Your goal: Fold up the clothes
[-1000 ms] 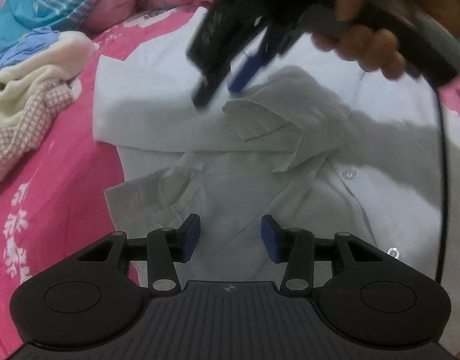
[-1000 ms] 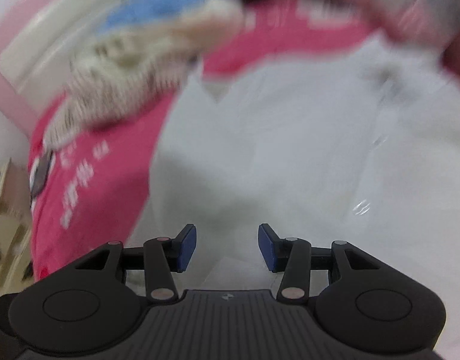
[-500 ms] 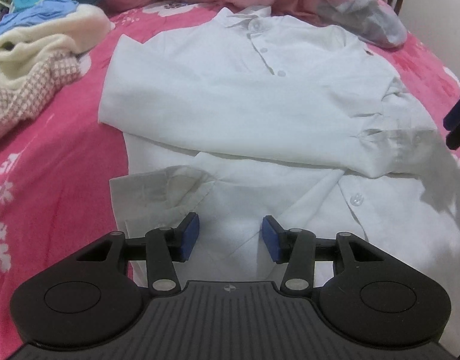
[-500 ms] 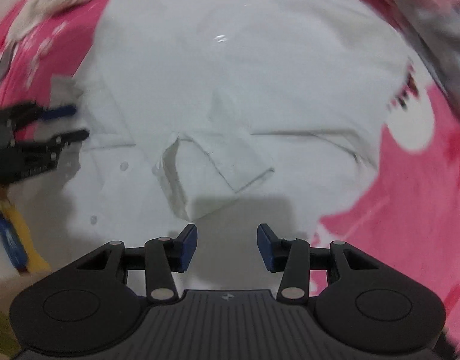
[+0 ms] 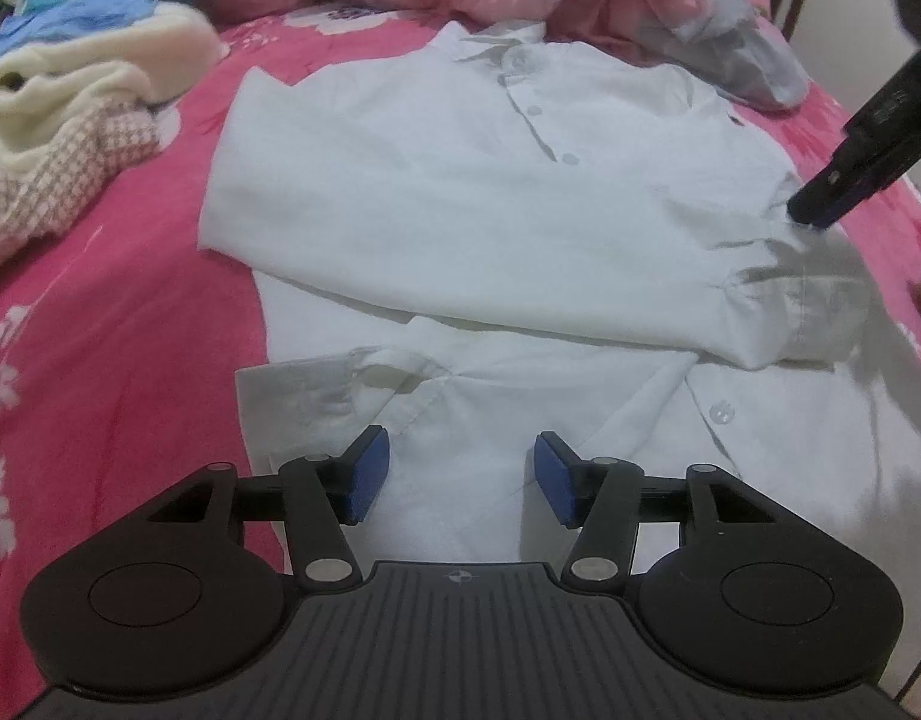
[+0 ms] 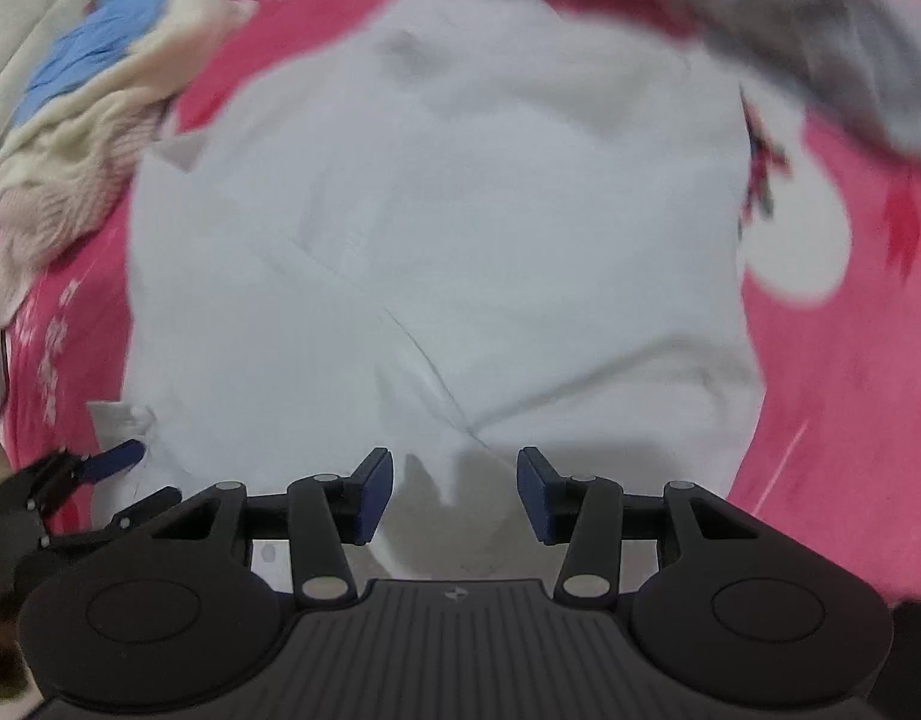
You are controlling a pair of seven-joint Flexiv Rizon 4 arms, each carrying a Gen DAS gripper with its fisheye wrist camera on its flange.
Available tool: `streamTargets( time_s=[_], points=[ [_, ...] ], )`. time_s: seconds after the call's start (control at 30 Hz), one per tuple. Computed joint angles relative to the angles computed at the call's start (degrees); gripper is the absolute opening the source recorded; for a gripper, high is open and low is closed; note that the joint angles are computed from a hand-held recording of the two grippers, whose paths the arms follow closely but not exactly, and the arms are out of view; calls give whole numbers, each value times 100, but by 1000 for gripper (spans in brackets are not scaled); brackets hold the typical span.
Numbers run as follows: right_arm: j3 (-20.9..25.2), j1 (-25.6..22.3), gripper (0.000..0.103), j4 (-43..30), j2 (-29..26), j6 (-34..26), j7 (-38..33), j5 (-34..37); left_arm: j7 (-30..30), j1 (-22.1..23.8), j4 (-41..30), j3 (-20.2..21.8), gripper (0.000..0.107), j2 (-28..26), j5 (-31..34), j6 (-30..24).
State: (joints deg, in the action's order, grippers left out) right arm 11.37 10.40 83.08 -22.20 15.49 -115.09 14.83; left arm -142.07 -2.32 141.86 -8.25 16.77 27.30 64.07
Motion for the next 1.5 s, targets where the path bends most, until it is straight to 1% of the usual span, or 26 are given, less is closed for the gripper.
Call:
streamTargets(
  time_s=[0.07,0.1,0.13,0.23,0.37,0.5,0.63,0.73,0.83,0.87,0.9,1.0,1.03,1.1,1.17,1.2,1.27,1.33,1.37,1.4,1.47,1.5],
  points=[
    [-46,-40,47,-146,-151,-267,186,71,25,10,-33,-36,55,-31,58,-15],
    [-60,-69,41,-216,-220,-394,277,115,22,11,-44,-37,55,-47,64,-14],
    [-45,-137,29,-284,-251,-517,312,242,-4,14,-44,-33,55,-56,66,-2],
    [5,-255,0,-256,-160,-616,243,436,-95,30,-49,-34,56,-84,89,28],
    [-48,-281,0,-100,71,-378,133,359,-162,10,-65,-8,56,-69,68,6],
    [-167,-340,0,-173,121,-392,300,285,-252,20,28,114,56,8,-154,173],
    [-236,-365,0,-127,70,-340,606,201,-239,101,35,73,56,-32,-173,180],
    [-267,-281,1,64,-3,-42,797,-64,-240,119,15,53,56,-66,-149,200],
    [-292,-203,1,386,50,532,848,-442,-211,112,27,109,56,-4,-203,219],
    [-288,-212,1,374,40,524,874,-474,-204,125,37,130,56,31,-225,234],
    [-281,-231,1,322,19,448,901,-473,-221,162,41,139,56,70,-219,257],
    [-231,-156,6,385,96,381,697,-775,-398,400,54,123,56,255,-65,333],
    [-213,-138,6,434,153,446,629,-824,-466,513,51,104,56,309,9,344],
    [-135,-125,6,631,349,924,431,-764,-613,793,-4,36,56,360,216,290],
    [-34,-104,6,712,486,1328,184,-565,-608,1040,-140,1,56,225,439,151],
    [37,-92,6,660,506,1439,34,-374,-561,1130,-213,14,56,103,584,136],
    [251,-36,6,277,367,1244,-304,213,-353,1227,-334,146,53,-235,880,309],
    [451,106,6,-182,107,1039,-623,685,8,1209,-448,349,51,-605,1067,537],
    [554,207,7,-410,-62,997,-826,867,194,1193,-511,454,46,-790,1149,645],
    [659,316,7,-654,-250,958,-1033,1028,363,1171,-575,557,45,-961,1234,756],
    [788,591,12,-1198,-714,826,-1244,1174,361,1102,-683,683,44,-1124,1578,1010],
    [829,726,19,-1434,-916,748,-1288,1187,364,1062,-731,745,43,-1188,1716,1108]
  ],
)
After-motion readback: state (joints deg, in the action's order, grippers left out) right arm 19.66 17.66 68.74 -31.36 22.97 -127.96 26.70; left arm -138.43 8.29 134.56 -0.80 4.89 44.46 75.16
